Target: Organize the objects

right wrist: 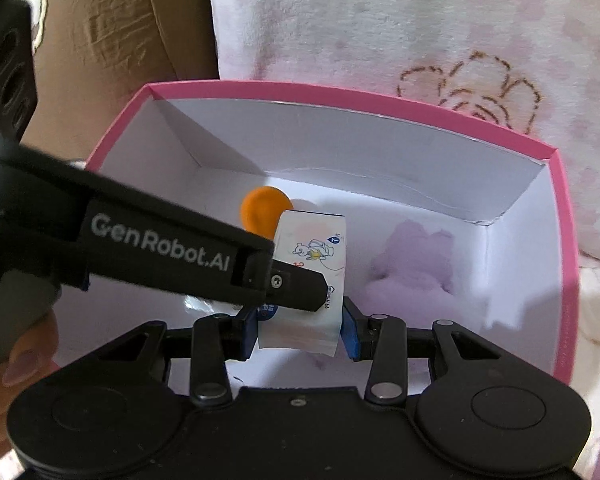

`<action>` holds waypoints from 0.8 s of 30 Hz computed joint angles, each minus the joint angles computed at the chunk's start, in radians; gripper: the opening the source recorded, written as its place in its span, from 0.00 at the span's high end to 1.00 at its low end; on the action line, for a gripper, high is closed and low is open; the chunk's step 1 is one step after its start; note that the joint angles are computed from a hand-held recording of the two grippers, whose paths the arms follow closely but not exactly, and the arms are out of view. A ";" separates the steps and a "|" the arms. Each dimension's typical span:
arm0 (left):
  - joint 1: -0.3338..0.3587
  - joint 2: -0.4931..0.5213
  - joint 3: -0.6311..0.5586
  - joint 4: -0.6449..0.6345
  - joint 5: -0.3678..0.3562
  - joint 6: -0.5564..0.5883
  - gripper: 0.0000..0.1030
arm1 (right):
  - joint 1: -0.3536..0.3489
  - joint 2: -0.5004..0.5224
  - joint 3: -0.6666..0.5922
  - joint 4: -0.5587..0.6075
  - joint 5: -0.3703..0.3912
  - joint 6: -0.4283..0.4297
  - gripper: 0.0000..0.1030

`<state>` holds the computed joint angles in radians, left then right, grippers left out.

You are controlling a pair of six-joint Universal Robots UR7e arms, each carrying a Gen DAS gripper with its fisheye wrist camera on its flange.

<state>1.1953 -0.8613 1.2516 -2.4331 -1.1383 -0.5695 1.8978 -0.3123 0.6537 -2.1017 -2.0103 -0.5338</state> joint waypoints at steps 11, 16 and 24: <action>-0.022 0.061 -0.078 0.048 0.086 0.025 0.69 | -0.011 -0.053 0.092 -0.072 0.013 -0.047 0.44; -0.024 0.073 -0.086 0.080 0.086 0.023 0.73 | -0.019 -0.165 0.290 -0.242 0.087 -0.175 0.58; -0.050 0.118 -0.132 0.149 0.175 0.034 0.79 | -0.036 -0.265 0.452 -0.370 0.128 -0.166 0.76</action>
